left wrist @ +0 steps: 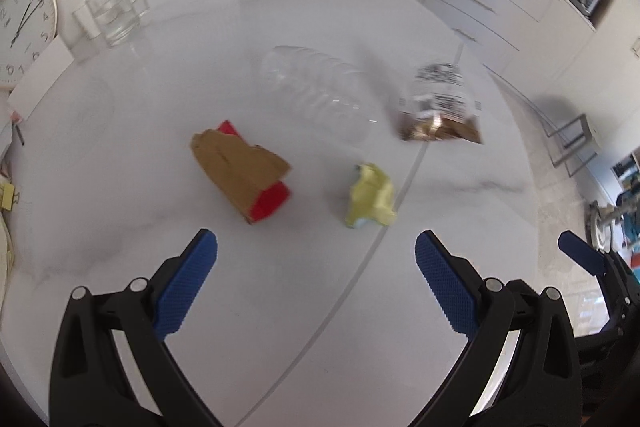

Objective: Collect trash
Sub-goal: 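Move both grippers back over the table toward the cardboard box and yellow paper, then grasp the brown cardboard box with the left gripper while the right grasps the yellow paper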

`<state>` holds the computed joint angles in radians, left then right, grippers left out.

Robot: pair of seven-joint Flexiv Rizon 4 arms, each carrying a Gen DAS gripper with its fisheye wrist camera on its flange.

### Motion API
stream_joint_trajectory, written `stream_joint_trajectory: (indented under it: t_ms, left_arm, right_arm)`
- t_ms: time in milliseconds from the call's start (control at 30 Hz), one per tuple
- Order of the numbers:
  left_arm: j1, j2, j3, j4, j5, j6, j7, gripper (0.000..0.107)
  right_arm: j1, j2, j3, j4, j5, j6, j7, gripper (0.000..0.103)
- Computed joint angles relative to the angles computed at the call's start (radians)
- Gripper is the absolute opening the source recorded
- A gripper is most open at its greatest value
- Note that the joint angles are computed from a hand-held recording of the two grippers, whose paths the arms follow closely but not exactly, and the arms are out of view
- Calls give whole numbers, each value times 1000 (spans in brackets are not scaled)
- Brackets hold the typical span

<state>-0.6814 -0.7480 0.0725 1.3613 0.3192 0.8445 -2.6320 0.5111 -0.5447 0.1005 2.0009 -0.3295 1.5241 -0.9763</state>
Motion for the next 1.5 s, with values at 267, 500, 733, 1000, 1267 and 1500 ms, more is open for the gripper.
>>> stream_joint_trajectory:
  t_ms: [267,500,733,1000,1267,1500]
  left_arm:
    - [93,-42,-9,47,-87,91,-18,95]
    - [125,-107,5,6,-157,82,-20,95]
    - [135,-136,10,-12,-195,80,-32,95]
    - [139,-139,26,0,-202,68,-73,84]
    - [159,-105,2,62,-208,119,-85,50]
    - [130,-78,18,98,-201,146,-99,49]
  right_arm:
    - [-5,-146,57,-186,30,-69,-11,100]
    - [46,-227,8,-293,28,-110,39,100]
    - [74,-267,-12,-352,9,-171,70,100]
    - [96,-296,-22,-387,-23,-190,74,96]
    - [103,-309,-19,-407,-43,-201,50,88]
    - [114,-320,-16,-429,-62,-232,14,67]
